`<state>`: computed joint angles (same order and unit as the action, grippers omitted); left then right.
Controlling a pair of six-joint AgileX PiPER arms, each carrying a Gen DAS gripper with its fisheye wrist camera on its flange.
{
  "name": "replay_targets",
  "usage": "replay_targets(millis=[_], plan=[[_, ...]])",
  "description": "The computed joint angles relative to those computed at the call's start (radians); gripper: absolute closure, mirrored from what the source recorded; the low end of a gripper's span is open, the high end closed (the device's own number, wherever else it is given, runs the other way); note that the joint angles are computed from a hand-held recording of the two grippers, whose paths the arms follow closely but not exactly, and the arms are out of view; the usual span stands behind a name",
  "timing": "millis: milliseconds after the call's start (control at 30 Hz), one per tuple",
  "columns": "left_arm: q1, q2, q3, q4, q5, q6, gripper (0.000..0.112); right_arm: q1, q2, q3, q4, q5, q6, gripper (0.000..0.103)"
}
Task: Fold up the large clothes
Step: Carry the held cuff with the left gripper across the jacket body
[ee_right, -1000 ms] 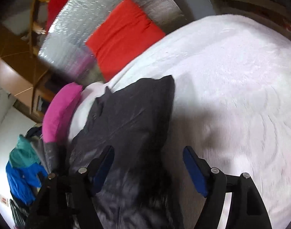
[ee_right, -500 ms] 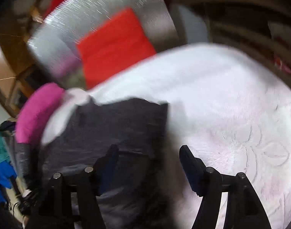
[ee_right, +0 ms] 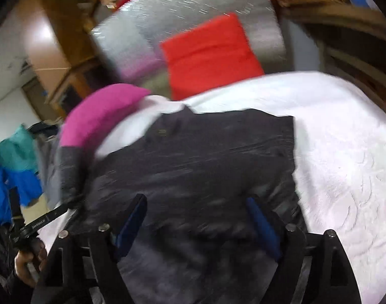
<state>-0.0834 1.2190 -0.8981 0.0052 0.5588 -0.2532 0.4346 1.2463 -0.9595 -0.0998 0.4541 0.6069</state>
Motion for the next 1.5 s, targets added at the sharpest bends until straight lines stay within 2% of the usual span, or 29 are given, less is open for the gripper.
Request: replay_targets(millis=[133, 267, 333, 500, 600, 700, 767, 867, 967, 1033, 1167, 1367, 1500], plan=[[0.203, -0.181, 0.138, -0.253, 0.081, 0.236, 0.039, 0.217, -0.097, 0.118, -0.289, 0.022, 0.341, 0.019], [0.442, -0.293, 0.228, -0.468, 0.194, 0.499, 0.039, 0.368, -0.059, 0.155, -0.432, 0.062, 0.547, 0.019], [0.54, -0.309, 0.243, -0.529, 0.249, 0.589, 0.039, 0.419, -0.042, 0.153, -0.475, 0.108, 0.612, 0.019], [0.753, -0.256, 0.22, -0.687, 0.373, 0.792, 0.039, 0.489, -0.025, 0.15, -0.559, 0.148, 0.722, 0.019], [0.78, -0.164, 0.168, -0.738, 0.375, 0.822, 0.039, 0.485, -0.004, 0.148, -0.588, 0.147, 0.74, 0.018], [0.783, -0.014, 0.064, -0.816, 0.362, 0.843, 0.039, 0.44, 0.023, 0.168, -0.536, 0.098, 0.694, 0.017], [0.786, 0.108, -0.039, -0.87, 0.355, 0.841, 0.039, 0.415, 0.034, 0.193, -0.517, 0.054, 0.682, 0.017], [0.766, 0.307, -0.234, -0.883, 0.35, 0.756, 0.039, 0.423, 0.041, 0.217, -0.585, 0.021, 0.745, 0.014], [0.739, 0.528, -0.504, -0.836, 0.359, 0.579, 0.039, 0.449, 0.066, 0.204, -0.626, 0.042, 0.77, 0.009], [0.728, 0.632, -0.65, -0.804, 0.368, 0.493, 0.041, 0.453, 0.078, 0.198, -0.625, 0.043, 0.757, 0.005], [0.706, 0.824, -0.947, -0.747, 0.4, 0.352, 0.041, 0.444, 0.068, 0.22, -0.644, 0.01, 0.78, 0.003], [0.669, 1.026, -1.235, -0.668, 0.429, 0.207, 0.042, 0.439, 0.061, 0.237, -0.671, -0.018, 0.808, 0.002], [0.654, 1.123, -1.386, -0.632, 0.474, 0.161, 0.054, 0.433, 0.061, 0.244, -0.679, -0.036, 0.814, 0.001]])
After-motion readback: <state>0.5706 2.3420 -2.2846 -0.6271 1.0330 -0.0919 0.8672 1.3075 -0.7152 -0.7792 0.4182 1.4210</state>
